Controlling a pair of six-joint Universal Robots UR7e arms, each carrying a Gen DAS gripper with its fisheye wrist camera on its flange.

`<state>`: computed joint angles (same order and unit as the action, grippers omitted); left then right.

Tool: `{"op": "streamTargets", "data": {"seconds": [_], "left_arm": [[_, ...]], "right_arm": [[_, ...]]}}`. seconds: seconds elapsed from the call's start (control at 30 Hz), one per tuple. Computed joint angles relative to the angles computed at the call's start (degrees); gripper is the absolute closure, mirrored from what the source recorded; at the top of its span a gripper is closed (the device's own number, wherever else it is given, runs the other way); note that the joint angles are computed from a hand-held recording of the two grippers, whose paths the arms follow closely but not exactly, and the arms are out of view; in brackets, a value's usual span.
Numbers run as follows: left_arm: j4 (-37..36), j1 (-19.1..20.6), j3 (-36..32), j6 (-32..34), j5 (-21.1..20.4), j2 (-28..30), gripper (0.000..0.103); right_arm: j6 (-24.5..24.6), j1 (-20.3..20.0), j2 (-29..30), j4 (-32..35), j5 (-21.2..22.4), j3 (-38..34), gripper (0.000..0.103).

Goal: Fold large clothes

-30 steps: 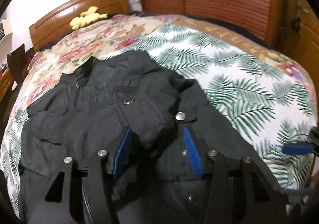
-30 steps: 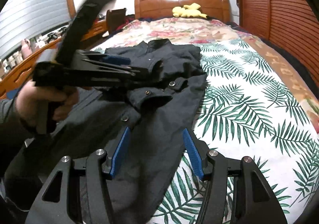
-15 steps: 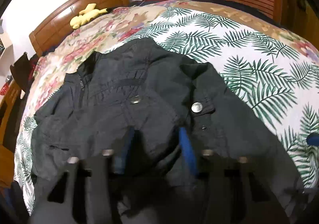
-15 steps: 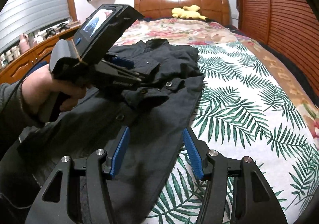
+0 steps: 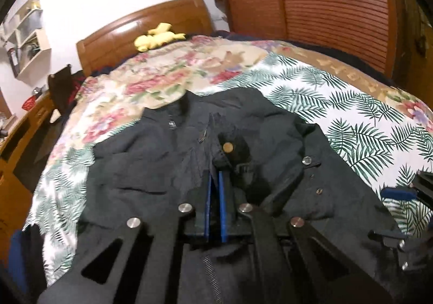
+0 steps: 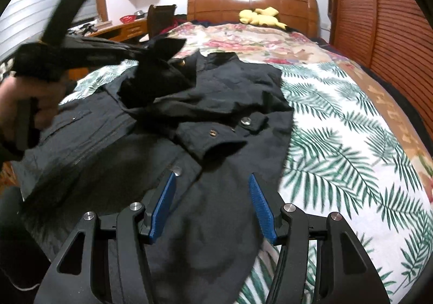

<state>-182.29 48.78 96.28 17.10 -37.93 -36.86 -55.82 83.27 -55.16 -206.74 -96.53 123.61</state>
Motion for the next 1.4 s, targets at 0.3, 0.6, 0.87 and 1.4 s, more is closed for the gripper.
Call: {"op": "streamTargets", "data": {"seconds": [0.3,0.6,0.87,1.4], "left_arm": [[-5.78,-0.15,12.00,-1.11,1.45,-7.68,0.099],[-7.80,1.16,18.91,-3.68,-1.04,-11.98,0.099],[-12.22,0.75,24.33,-3.98,-1.26,-14.27,0.099],[-10.22,3.24,24.61,-6.11,-5.71,-16.82,0.069]], "right_arm": [[0.10,2.86,5.59,-2.58,-3.55,-3.74,0.046],[1.25,3.63,9.08,-5.00,-6.05,-5.89,0.046],[1.42,3.94,10.89,-5.40,-8.72,-7.34,0.046],[0.14,3.91,12.18,-6.95,-9.96,-7.77,0.046]]}}
